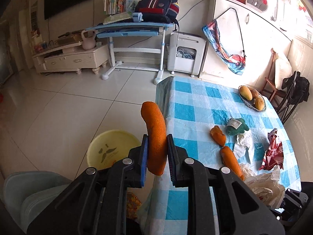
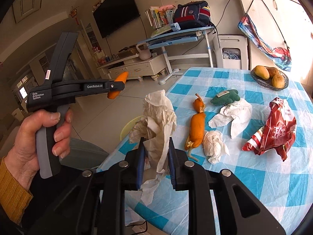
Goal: Collect trash
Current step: 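Carry the carrot and crumpled paper to the yellow basin and open both tools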
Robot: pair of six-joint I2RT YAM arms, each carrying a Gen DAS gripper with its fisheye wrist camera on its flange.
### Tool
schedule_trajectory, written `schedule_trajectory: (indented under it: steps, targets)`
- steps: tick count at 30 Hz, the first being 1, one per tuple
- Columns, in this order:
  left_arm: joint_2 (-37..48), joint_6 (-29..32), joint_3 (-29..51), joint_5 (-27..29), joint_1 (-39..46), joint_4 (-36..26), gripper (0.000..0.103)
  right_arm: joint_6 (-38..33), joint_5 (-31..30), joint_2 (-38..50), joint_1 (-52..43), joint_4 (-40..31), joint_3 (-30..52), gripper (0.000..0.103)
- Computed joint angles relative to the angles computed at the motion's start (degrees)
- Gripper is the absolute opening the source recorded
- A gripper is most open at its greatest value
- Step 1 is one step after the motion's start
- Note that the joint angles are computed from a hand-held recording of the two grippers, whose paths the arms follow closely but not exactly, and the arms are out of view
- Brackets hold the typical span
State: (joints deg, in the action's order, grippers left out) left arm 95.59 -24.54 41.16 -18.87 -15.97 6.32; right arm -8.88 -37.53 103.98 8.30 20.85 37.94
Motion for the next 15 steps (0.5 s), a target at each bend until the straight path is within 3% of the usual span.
schedule_trajectory:
  steps: [6, 12, 15]
  targets:
    - [6.2, 1.4, 3.0, 9.8, 17.1, 2.2, 0.018, 2.7, 5.4, 10.3, 12.7, -3.9, 15.6, 0.022]
    - [16.1, 0.2, 9.4, 13.8, 24.5, 1.9, 0.019, 5.5, 8.7, 24.6, 19.7, -11.0, 35.6, 0.022]
    - [18.1, -2.1, 11.2, 12.8, 26.7, 1.3, 0.037, 6.1, 10.5, 31.5, 21.6, -17.4, 46.4, 0.027]
